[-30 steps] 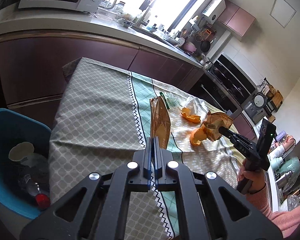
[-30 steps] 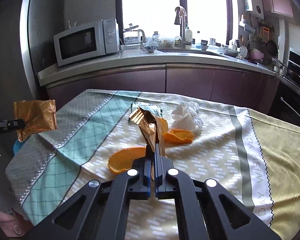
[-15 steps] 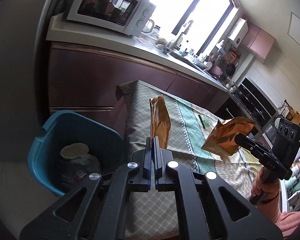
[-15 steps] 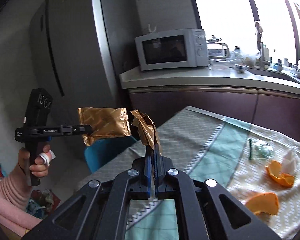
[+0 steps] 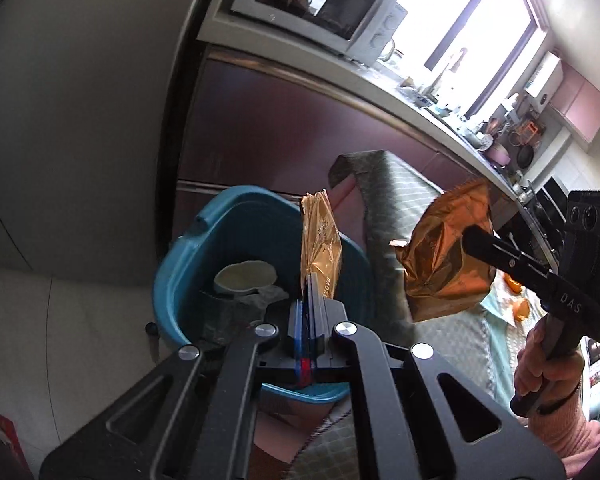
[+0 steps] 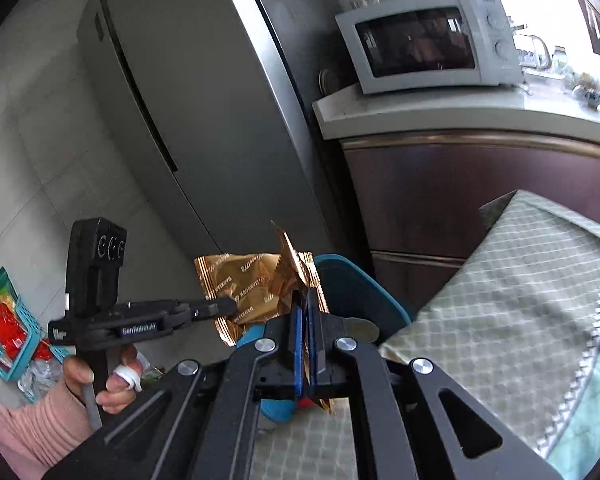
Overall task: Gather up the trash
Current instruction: 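Carry the gold wrappers to the teal bin with both grippers, then open both grippers over the teal bin to drop the gold wrappers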
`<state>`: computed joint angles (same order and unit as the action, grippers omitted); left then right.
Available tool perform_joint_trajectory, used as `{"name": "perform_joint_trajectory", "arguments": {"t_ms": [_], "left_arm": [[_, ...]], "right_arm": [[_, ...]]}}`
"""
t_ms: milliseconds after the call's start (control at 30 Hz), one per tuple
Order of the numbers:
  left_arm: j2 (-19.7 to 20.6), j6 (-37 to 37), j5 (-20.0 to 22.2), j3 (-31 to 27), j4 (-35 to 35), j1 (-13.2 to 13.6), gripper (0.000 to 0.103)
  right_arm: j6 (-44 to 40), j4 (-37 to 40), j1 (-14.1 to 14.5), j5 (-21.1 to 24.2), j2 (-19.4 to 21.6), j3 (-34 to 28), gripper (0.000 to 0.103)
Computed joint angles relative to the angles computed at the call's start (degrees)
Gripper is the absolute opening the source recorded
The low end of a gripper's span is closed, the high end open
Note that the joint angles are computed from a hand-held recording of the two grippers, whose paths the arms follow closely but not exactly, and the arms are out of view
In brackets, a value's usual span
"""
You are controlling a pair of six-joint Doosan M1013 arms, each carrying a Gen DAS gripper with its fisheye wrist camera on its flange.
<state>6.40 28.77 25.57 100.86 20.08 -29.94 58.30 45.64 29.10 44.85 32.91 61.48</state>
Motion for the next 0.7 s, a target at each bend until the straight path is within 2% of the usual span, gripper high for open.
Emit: {"name": "perform_joint_trajectory", "arguments": {"t_ms": [333, 500, 600, 700], "left_arm": [[2.8, 4.1, 1.9, 0.4, -6.6, 2.4, 0.004], [4.3, 5.9, 2.6, 0.1, -9.3, 2.9, 0.009], [5.2, 7.8, 2.6, -0.3, -11.6, 3.0, 0.010], [5.9, 8.9, 2.4, -0.7, -12.5, 2.7, 0.010]], "right_arm": [[9.5, -8.0, 2.1, 3.7, 6.5, -8.8, 0.002], [14.5, -12.2, 2.5, 5.1, 8.0, -10.7, 0.013], [14.9, -11.5, 2.1, 3.9, 7.7, -9.9, 0.023], [14.5, -11.4, 1.9, 3.6, 7.2, -8.9, 0.025]]}}
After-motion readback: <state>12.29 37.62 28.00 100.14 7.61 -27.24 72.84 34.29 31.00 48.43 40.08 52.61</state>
